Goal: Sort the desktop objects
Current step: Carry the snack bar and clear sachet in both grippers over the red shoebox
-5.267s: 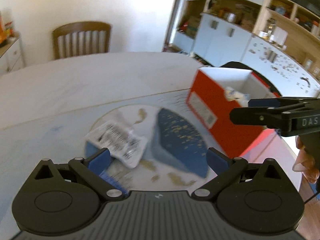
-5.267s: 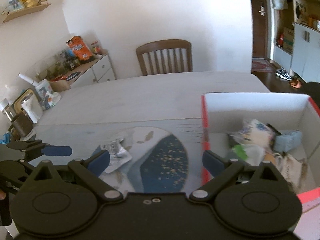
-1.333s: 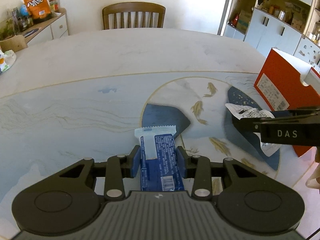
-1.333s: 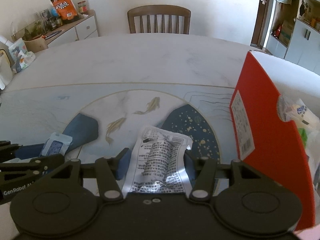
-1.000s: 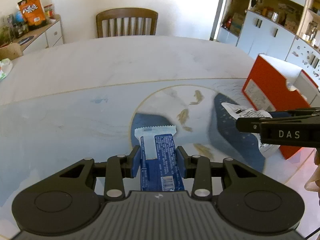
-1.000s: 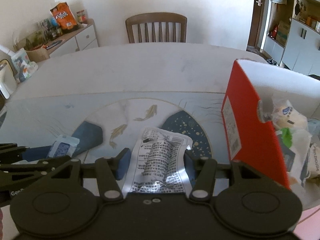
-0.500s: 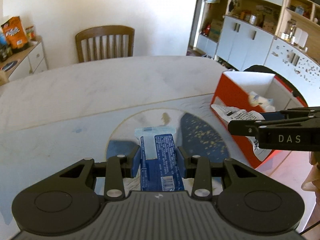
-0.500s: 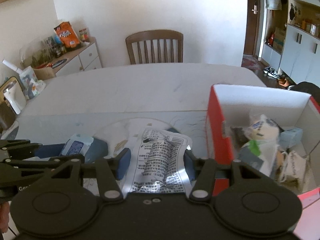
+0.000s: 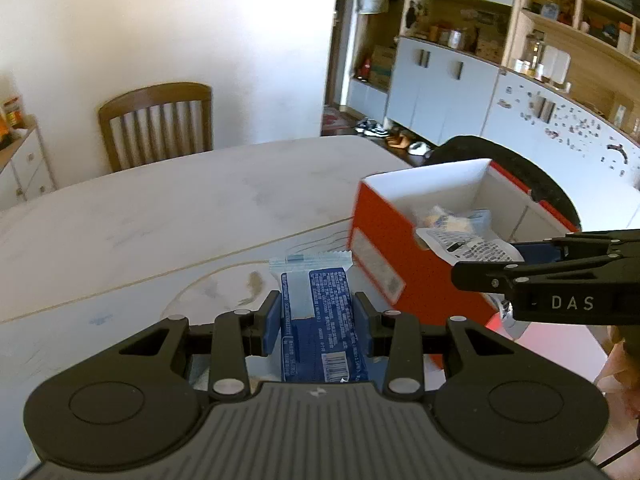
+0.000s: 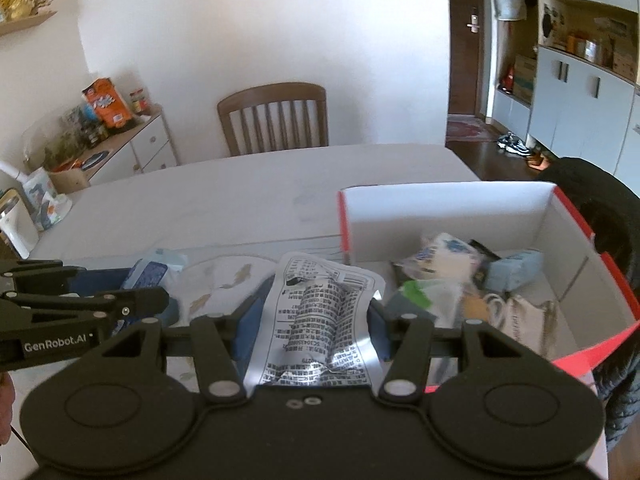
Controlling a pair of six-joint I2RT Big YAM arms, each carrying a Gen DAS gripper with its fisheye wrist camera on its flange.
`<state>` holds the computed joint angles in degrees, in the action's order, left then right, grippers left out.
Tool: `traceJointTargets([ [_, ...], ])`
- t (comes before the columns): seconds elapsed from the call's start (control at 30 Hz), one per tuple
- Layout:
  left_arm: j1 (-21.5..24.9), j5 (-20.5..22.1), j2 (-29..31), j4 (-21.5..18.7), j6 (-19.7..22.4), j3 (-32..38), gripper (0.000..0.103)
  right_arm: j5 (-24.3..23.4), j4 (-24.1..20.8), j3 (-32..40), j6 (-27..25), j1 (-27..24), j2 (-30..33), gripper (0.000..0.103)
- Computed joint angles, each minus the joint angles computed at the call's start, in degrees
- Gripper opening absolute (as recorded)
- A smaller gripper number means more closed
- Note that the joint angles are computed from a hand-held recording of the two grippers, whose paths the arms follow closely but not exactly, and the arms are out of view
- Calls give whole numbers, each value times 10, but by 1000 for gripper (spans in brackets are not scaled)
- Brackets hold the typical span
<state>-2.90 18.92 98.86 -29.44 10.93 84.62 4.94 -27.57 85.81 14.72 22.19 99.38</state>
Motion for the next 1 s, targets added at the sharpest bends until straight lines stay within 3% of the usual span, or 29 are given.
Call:
traceJointTargets([
  [0.6, -96, -33, 30, 5, -16, 46, 37, -26, 24, -53, -36, -92, -39, 55],
  [1.0, -143, -25, 108, -53, -2, 158, 37, -37, 29, -55, -73, -140, -27, 55],
])
